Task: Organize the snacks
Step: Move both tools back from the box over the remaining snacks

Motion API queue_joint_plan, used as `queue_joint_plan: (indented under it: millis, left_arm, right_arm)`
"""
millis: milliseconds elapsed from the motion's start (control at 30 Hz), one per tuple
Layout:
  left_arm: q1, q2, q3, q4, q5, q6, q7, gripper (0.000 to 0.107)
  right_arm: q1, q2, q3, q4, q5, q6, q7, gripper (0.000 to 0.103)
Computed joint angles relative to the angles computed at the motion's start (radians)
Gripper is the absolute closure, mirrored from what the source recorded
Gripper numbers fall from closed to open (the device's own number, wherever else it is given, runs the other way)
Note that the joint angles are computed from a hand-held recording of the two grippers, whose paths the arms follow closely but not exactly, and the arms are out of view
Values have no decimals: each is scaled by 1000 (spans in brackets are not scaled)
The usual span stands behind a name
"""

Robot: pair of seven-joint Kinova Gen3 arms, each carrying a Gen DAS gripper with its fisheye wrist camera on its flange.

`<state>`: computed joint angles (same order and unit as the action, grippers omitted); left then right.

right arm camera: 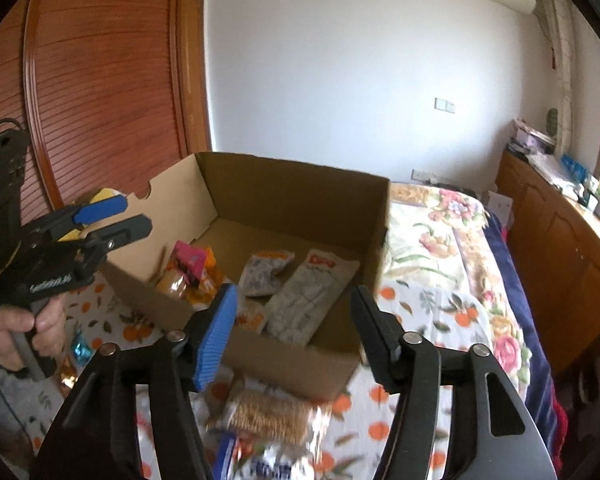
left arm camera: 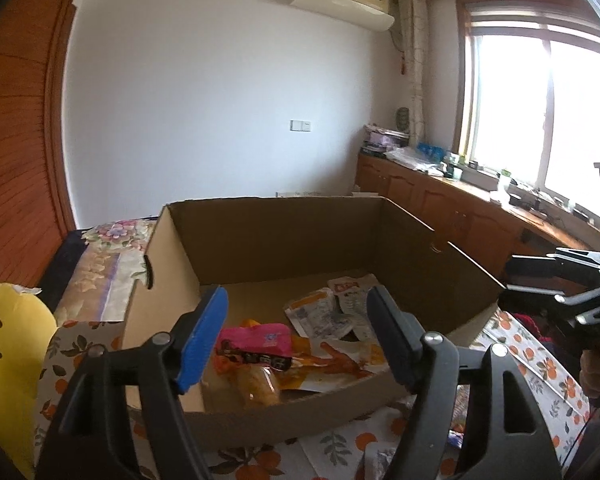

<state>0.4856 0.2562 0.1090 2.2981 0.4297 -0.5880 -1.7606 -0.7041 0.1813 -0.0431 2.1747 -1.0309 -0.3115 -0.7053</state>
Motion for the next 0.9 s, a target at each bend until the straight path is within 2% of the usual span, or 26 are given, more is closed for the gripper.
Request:
queue_joint_plan:
  millis: [133, 233, 367, 467, 600, 767, 900]
  left_arm:
    - [37, -6, -6, 11, 54, -15, -53, 35]
    - [56, -21, 0, 23, 95, -22, -80, 35]
    - [66, -53, 10, 41, 135, -8, -114, 35]
    - [63, -76, 26, 81, 138, -37, -101, 32]
    - [51, -108, 33, 121, 180, -33, -98, 31]
    - [37, -136, 40, 167, 247, -30, -117, 30]
    - [33, -138, 50, 196, 289, -39, -121, 30]
  right_arm:
    - [-34, -23, -6, 44, -140, -34, 90, 27]
    - [-20, -20, -46, 70, -176, -53, 90, 19]
    - [12, 1, -75, 94, -110, -43, -9, 11]
    - [30, 38, -67, 91, -38, 9, -90, 3]
    - [-41, 109, 5, 67, -71, 26, -80, 3]
    - [-82, 177, 67, 31, -47, 56, -139, 3]
    - [-102, 208, 119, 0, -16, 116, -187, 3]
